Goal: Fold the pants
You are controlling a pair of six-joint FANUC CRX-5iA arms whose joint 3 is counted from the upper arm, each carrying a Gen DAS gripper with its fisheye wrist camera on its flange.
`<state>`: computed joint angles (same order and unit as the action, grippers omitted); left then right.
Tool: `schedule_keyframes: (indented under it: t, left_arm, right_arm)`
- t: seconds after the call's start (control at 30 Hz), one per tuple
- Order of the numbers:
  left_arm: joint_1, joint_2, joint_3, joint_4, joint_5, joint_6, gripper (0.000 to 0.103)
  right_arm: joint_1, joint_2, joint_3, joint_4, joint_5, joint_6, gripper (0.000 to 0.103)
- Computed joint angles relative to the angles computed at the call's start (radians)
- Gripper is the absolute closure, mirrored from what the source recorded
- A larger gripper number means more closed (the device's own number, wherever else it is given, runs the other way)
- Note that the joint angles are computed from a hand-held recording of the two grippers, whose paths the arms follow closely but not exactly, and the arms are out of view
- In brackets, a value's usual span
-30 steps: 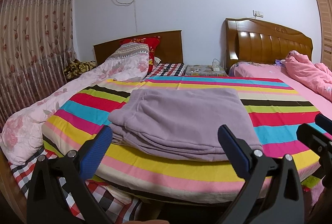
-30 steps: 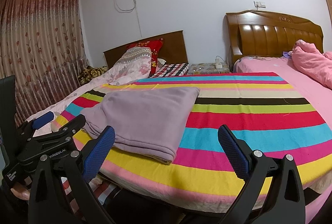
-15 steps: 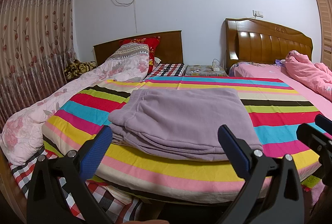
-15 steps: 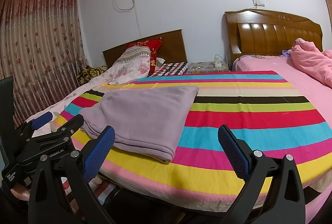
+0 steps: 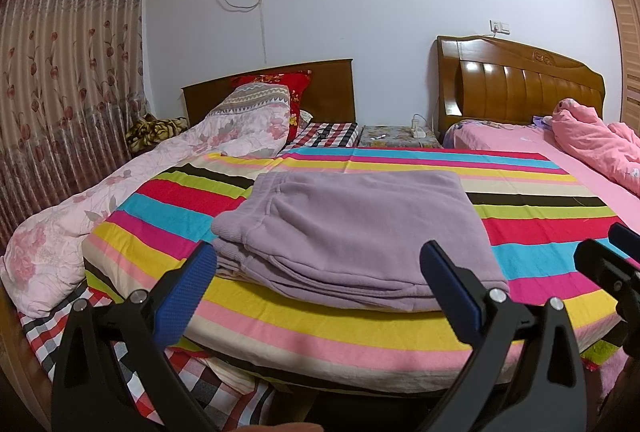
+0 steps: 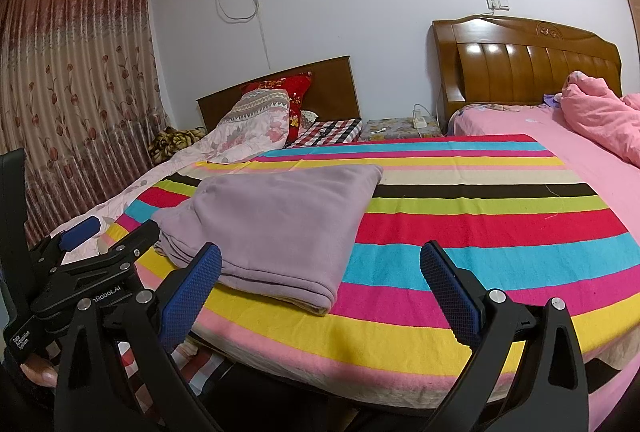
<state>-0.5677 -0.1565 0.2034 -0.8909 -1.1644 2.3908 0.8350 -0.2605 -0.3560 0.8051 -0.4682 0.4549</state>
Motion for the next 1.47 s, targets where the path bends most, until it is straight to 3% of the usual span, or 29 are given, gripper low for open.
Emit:
schedule_keyframes:
  t: [0.93, 1.07, 1.47]
  left_arm:
    - [-0.014, -0.003, 0.008, -0.022, -0.021, -0.013, 0.001]
    - [0.015, -0.015, -0.008, 0.022, 0.015, -0.03, 0.001]
    - [0.054, -0.013, -0.014, 0.061, 0.021, -0.029, 0.001]
  right_arm:
    - [0.01, 0.0, 0.001, 0.002, -0.01, -0.01, 0.006]
    - [0.011, 0.001, 0.004, 0.0, -0.011, -0.008, 0.006]
    - [0.015, -0.005, -0.004, 0.006, -0.015, -0.021, 0.006]
